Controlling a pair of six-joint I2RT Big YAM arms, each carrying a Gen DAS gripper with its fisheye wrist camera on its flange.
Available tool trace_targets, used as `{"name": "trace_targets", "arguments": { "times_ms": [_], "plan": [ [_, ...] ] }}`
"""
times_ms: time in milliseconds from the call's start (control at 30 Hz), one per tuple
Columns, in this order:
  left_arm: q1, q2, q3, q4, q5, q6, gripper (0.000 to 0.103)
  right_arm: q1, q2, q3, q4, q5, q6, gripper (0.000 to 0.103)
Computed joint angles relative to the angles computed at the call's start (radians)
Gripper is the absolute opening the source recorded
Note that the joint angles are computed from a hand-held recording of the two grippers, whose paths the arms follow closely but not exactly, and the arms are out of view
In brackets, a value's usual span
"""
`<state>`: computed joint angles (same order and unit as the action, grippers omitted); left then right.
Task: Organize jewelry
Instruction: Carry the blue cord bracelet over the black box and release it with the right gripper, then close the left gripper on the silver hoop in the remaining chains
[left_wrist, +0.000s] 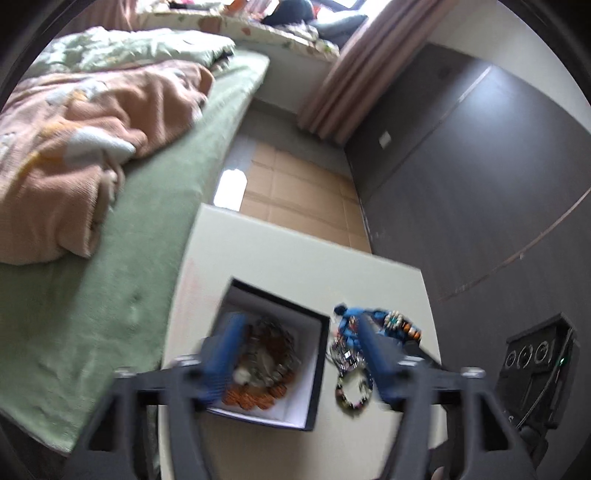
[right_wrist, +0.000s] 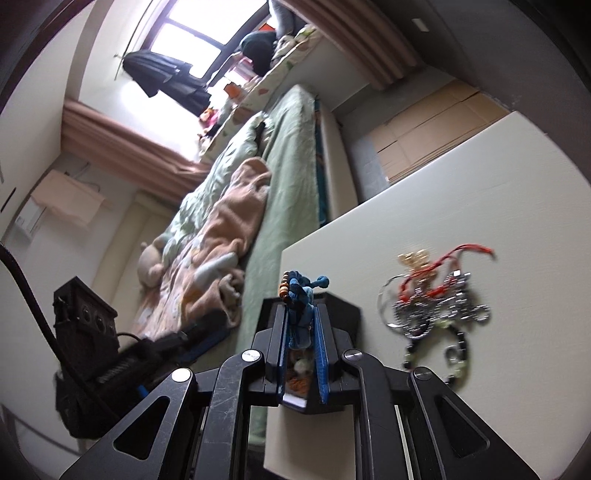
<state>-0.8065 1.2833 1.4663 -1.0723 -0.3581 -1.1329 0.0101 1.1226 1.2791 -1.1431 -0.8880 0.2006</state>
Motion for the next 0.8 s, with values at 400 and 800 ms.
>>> {"name": "trace_targets", "arguments": {
  "times_ms": [400,800],
  "plan": [
    [0.012,-0.037,-0.031,-0.028,-0.074,-0.079,0.073,0.105,0.027,-0.005,0.021,-0.042,0.011,0.02],
    [-0.017,0.046,0.042,-0.024,-0.056,0.003,0.073,-0.077,0.036,0.013,-0.068,-0.031,-0.022,0.068]
  ]
}}
